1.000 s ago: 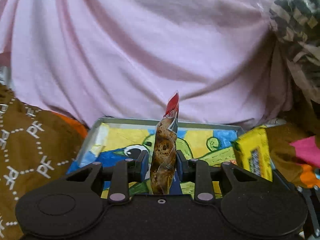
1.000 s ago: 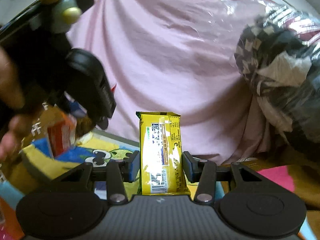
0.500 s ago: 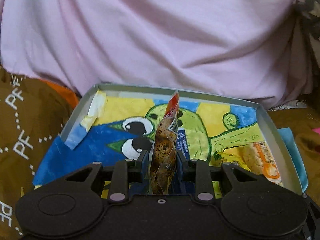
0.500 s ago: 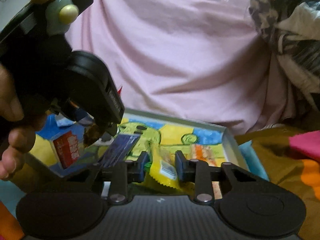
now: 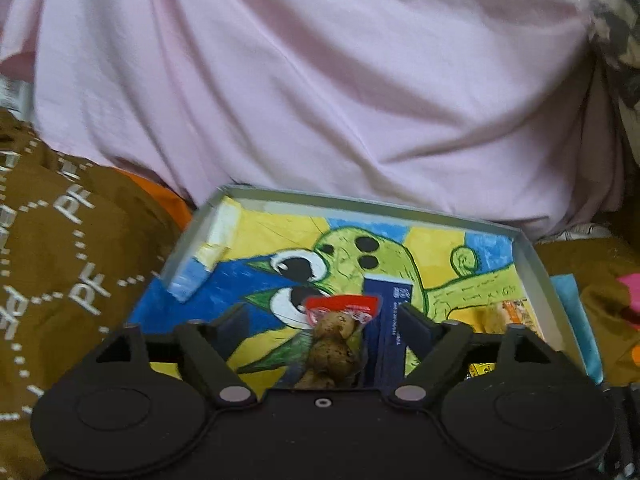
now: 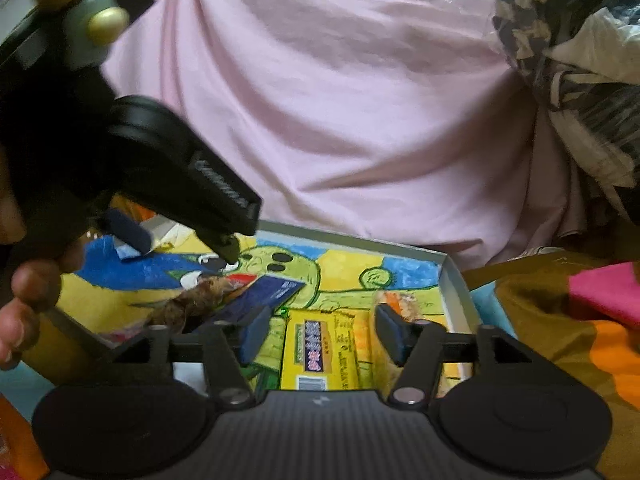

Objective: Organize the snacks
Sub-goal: 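Open both tools to drop the nut bag and yellow wafer pack into the tray, then move both tools back over the remaining snack pile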

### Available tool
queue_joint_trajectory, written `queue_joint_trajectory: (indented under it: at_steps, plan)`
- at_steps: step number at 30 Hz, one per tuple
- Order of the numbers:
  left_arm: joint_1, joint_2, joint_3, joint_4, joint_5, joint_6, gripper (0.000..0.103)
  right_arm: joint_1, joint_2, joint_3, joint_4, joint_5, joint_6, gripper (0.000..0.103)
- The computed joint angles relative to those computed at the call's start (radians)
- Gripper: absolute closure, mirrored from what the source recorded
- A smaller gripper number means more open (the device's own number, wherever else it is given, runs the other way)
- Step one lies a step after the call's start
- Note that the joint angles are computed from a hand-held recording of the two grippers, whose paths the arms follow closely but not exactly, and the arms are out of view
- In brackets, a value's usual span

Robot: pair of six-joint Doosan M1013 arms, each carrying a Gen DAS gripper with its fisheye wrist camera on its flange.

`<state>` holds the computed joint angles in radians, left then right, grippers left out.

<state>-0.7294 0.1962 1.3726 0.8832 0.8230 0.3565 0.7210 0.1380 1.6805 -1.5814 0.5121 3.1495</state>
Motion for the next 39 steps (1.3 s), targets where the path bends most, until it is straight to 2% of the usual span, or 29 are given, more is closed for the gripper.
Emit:
queue_joint_trajectory:
  at_steps: [2, 4, 8, 14, 17, 31, 39]
  plan:
    - [-0.013, -0.018, 0.018, 0.051, 0.019, -0.039, 0.003, 0.006, -0.011, 0.001, -0.007, 0.020, 0.011, 0.021]
    - [-0.028, -0.041, 0.041, 0.103, 0.033, -0.071, 0.001, 0.014, -0.023, 0.004, -0.021, 0.044, 0.016, 0.016]
    - [-0.047, -0.087, 0.075, 0.119, 0.047, -0.061, 0.001, 0.041, -0.051, 0.019, -0.081, 0.105, 0.055, 0.002]
    - [-0.082, -0.159, 0.140, 0.150, 0.061, -0.067, 0.001, 0.099, -0.096, 0.057, -0.160, 0.164, 0.059, 0.000]
    - [-0.101, -0.198, 0.177, 0.171, 0.078, -0.086, 0.001, 0.133, -0.111, 0.071, -0.165, 0.203, 0.015, 0.000]
    - [-0.166, -0.366, 0.360, 0.194, 0.171, -0.139, 0.001, 0.246, -0.200, 0.139, 0.020, 0.209, -0.170, 0.000]
    - [-0.187, -0.432, 0.441, 0.157, 0.227, -0.166, 0.001, 0.291, -0.230, 0.141, 0.273, 0.191, -0.356, 0.000]
